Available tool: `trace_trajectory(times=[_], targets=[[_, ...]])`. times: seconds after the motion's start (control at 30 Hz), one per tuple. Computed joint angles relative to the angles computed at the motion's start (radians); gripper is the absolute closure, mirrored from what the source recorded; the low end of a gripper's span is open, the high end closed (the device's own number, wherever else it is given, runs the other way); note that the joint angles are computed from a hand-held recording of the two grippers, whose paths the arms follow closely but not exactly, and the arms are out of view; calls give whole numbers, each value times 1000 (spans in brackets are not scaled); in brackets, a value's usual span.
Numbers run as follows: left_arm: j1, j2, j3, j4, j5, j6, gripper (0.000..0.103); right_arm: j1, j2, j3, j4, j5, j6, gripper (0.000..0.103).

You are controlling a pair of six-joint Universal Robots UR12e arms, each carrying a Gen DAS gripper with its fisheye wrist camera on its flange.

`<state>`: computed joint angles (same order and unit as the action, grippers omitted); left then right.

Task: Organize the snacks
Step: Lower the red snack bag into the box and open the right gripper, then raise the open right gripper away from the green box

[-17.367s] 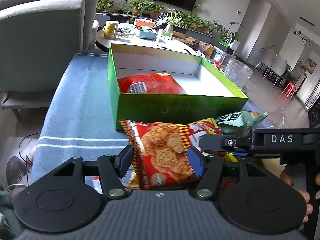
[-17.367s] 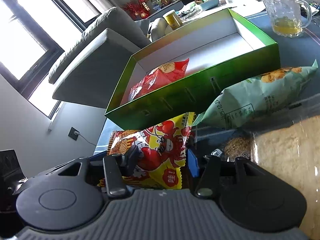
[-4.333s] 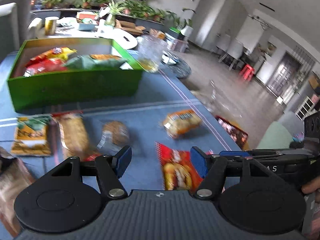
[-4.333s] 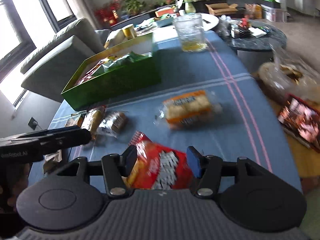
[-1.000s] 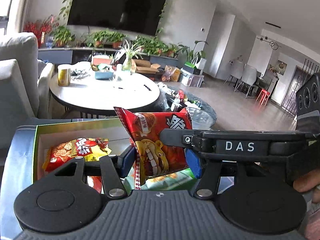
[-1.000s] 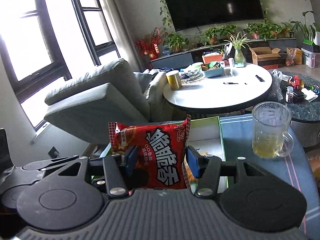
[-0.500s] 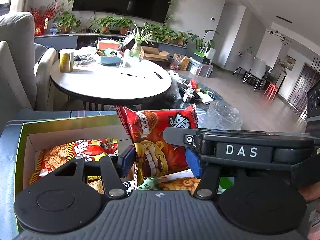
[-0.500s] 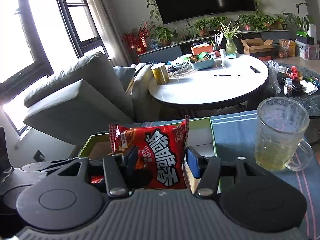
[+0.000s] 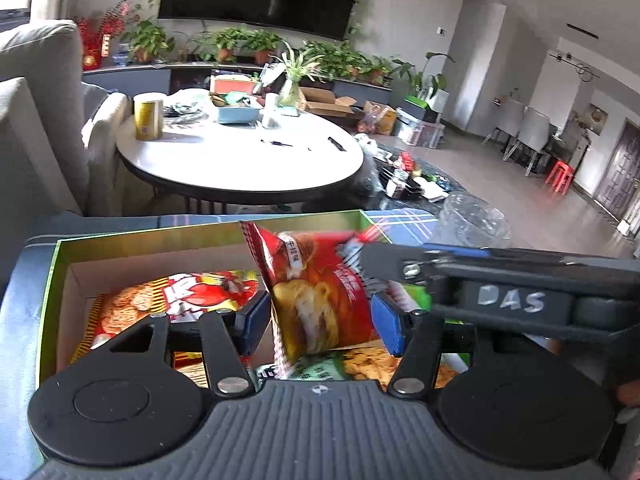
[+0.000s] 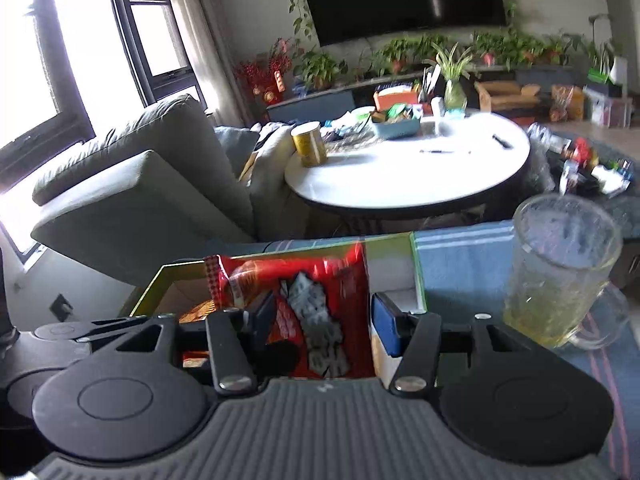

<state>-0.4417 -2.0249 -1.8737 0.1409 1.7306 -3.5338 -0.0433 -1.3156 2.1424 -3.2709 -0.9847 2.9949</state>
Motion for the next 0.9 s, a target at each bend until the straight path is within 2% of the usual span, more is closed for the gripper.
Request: trace_trajectory(times=[0.1, 0.43, 0.57, 0.77, 0.9], targets=[[4, 5, -9, 3, -10, -21, 50, -10, -10, 10, -13, 6, 12, 47], [-14, 25, -21, 17, 13, 5, 49, -22, -39, 34, -21, 40, -1, 47], [-25, 38, -34, 41, 34, 10, 48, -26, -55, 53, -60, 42, 2, 47], [-69, 51, -56, 102, 171, 37, 44, -46, -77, 85, -122, 88, 7, 47], [-84, 74, -82, 123, 207, 34, 44, -55, -101, 108, -146, 104, 1, 46]])
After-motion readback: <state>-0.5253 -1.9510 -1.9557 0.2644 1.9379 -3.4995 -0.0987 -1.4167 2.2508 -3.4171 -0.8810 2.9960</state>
